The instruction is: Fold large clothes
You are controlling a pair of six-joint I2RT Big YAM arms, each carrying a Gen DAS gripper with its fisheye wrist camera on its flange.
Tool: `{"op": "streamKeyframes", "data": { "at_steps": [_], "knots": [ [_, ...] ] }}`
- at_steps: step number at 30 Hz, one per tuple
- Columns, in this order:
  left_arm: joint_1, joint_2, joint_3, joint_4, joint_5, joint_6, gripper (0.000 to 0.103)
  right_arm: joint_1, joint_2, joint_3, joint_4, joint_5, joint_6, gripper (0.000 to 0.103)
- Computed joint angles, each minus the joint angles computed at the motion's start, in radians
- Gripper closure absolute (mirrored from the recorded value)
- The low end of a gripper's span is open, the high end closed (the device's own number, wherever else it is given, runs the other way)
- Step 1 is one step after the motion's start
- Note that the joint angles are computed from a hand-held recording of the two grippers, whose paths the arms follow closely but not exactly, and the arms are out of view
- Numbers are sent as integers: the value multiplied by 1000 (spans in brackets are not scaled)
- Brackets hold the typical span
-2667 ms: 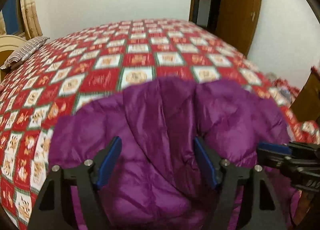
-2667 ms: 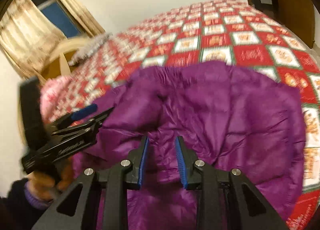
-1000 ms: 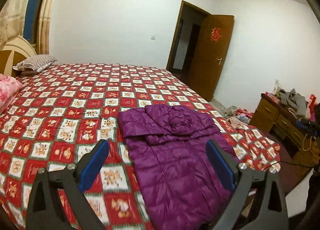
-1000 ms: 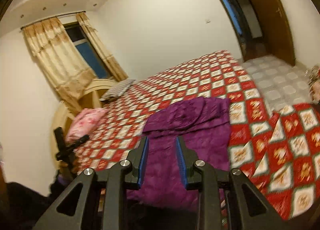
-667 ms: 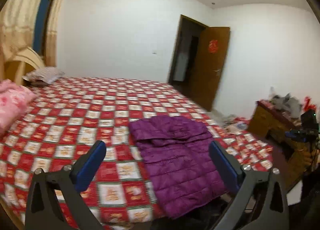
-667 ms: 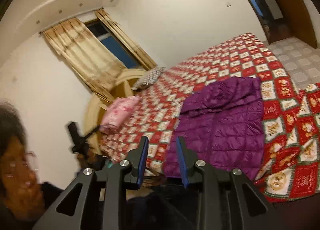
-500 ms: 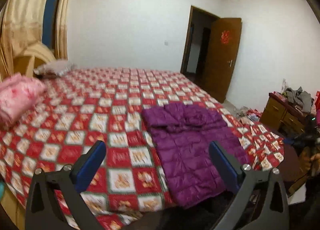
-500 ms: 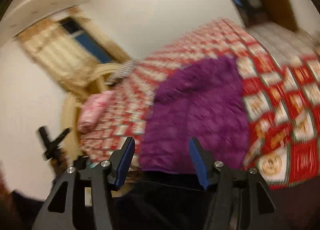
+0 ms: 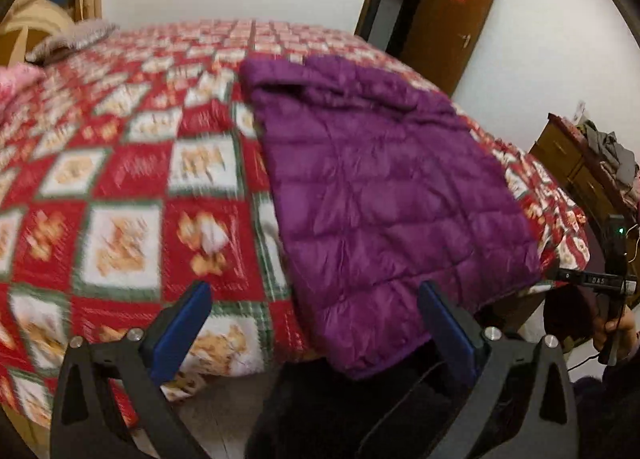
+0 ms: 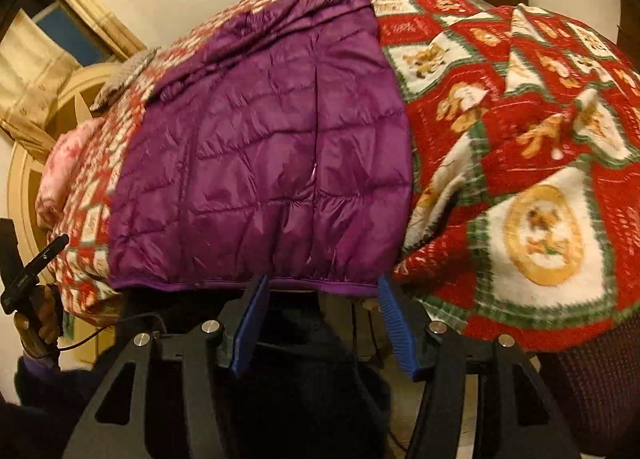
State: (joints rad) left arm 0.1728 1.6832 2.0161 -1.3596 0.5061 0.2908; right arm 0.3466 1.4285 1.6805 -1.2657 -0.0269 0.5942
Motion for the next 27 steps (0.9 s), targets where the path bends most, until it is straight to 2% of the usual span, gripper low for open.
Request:
{"op": "streamKeyframes", "data": {
  "at_steps": [2,6,11,14,16,18,19,21,23,27],
  "knots": [
    [-4,8,-24,-21,-3,-4,0,-8,20,-2,7,-25,3,46],
    [-18,16,-57,-46,-8,1,2,-2,51,-3,-8,-5,-6,46],
    [-32,16,-85,-85,55,41,7,-21,30,-44,13,-19,23,46],
    [-44,7,-116,-62,62,56,15,-47,-20,-105,82,-39,45,46],
    [-46,14,-119,-55,73,37,22,-66,-33,-132,115,-73,58,46],
    [-45,7,-132,-30,93,19,35,-83,-43,-163,158,-125,63,47],
    [-45,6,-131,-28,97,21,40,-85,-46,-170,169,-135,57,50],
    [-41,11,-119,-45,116,28,69,-86,-49,-176,182,-146,31,84],
    [-39,17,-109,-52,137,16,76,-78,-56,-185,213,-162,16,89],
    [-43,3,-128,-23,129,10,85,-56,-34,-150,207,-144,-13,93]
  ]
}}
